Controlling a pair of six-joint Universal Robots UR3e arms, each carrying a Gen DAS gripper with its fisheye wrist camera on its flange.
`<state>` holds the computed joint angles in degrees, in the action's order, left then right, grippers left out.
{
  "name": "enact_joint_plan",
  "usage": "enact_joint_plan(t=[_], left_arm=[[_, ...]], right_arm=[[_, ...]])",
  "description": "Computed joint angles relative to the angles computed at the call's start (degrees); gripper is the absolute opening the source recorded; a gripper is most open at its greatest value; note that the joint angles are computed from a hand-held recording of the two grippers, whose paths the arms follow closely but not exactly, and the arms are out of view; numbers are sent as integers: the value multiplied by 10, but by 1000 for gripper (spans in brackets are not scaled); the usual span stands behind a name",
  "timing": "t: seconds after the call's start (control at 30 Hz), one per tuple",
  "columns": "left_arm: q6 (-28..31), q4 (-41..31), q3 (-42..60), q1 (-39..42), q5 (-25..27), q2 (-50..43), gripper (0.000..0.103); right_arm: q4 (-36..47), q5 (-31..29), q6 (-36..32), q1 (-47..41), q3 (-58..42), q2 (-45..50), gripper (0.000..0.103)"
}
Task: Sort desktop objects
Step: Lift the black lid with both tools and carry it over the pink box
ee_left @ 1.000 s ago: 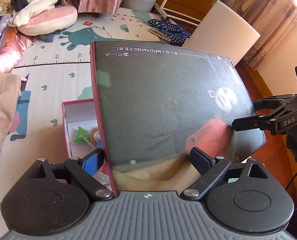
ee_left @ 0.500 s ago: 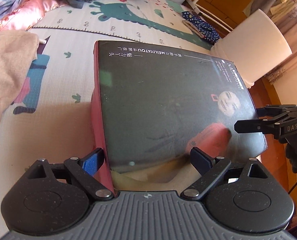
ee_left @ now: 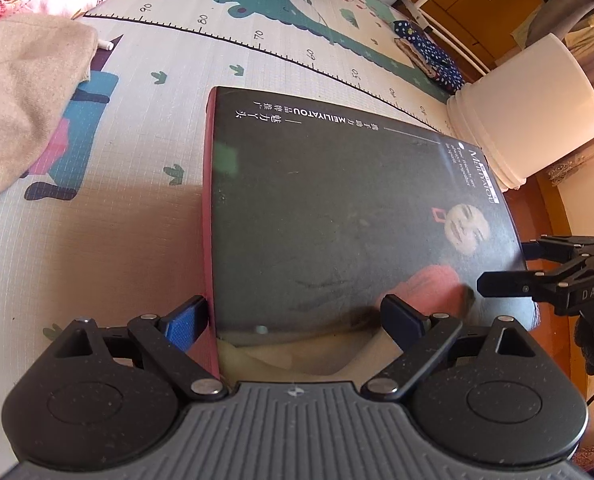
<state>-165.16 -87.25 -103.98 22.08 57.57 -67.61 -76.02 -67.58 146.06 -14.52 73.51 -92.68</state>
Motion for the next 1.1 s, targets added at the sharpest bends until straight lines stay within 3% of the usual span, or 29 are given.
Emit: enact_joint_plan(t=[0.47,0.73,1.1], left_arm=[[-43,85,-35,-38,4,-21,94],[-30,50,2,-63,17,-43,94],[-39,74,-2,-89,38,-52,94]], right_arm=[[-13,-10,18,-18,18,6,102],[-2,-12,20,-29,13,14,102],[-4,-31,17,-29,17,17,102]])
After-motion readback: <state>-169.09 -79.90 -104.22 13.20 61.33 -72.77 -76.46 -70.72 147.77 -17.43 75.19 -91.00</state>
